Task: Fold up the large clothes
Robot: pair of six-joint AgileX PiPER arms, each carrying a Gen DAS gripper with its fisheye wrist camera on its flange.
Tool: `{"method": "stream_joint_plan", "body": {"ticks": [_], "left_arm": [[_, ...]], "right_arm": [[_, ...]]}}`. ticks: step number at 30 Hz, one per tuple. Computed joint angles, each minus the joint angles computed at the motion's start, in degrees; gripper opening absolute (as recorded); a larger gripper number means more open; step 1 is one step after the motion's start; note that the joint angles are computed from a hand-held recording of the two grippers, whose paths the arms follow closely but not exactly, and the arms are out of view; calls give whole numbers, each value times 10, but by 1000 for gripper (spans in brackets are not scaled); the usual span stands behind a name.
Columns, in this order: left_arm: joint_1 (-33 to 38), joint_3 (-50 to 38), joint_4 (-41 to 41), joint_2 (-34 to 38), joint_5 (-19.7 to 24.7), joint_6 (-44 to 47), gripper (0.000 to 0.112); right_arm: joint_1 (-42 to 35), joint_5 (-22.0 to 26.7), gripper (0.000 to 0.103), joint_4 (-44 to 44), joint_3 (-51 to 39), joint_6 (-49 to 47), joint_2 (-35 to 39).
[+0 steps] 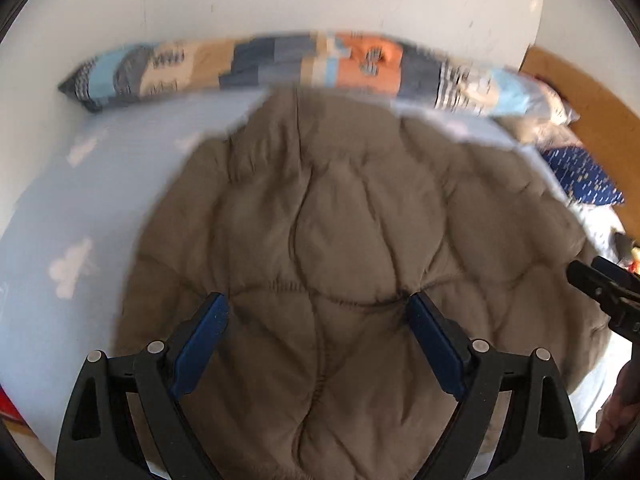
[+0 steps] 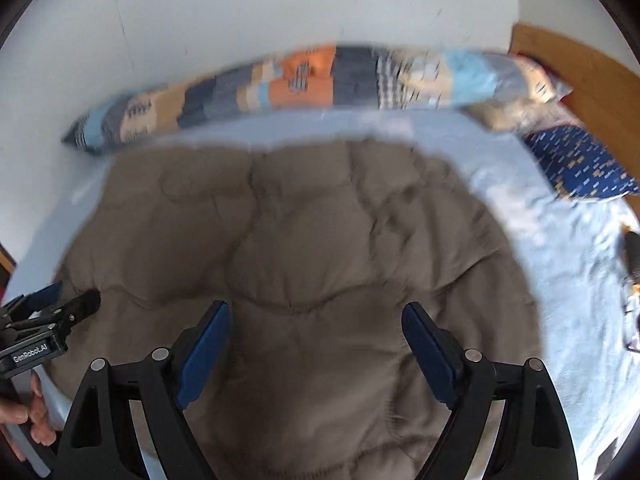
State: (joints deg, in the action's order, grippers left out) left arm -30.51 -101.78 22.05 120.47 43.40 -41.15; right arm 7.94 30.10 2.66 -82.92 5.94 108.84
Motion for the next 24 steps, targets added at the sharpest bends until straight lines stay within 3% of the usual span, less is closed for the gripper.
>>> {"method": "stream_joint_plan", "body": {"ticks": [2, 4, 11, 15, 20, 24], "left_arm": [[9, -30, -24, 28, 15, 21, 98], [16, -45, -27, 46, 16, 25, 102], [7, -53, 26, 77, 10, -14, 103], [-10, 8, 96, 44, -25, -107, 103], [-48, 93, 191, -21, -26, -221, 103], [-93, 166, 262, -75, -12, -305, 103]], "right_arm": [[-5, 25, 94, 21, -29, -11, 47], [2, 31, 102, -18, -49, 15, 70], [6, 22, 103, -44, -65, 39, 98], [8, -16, 103, -54, -12, 73, 52], [13, -68, 103, -43, 98, 75, -56], [38, -94, 103, -132, 173, 154, -128]]}}
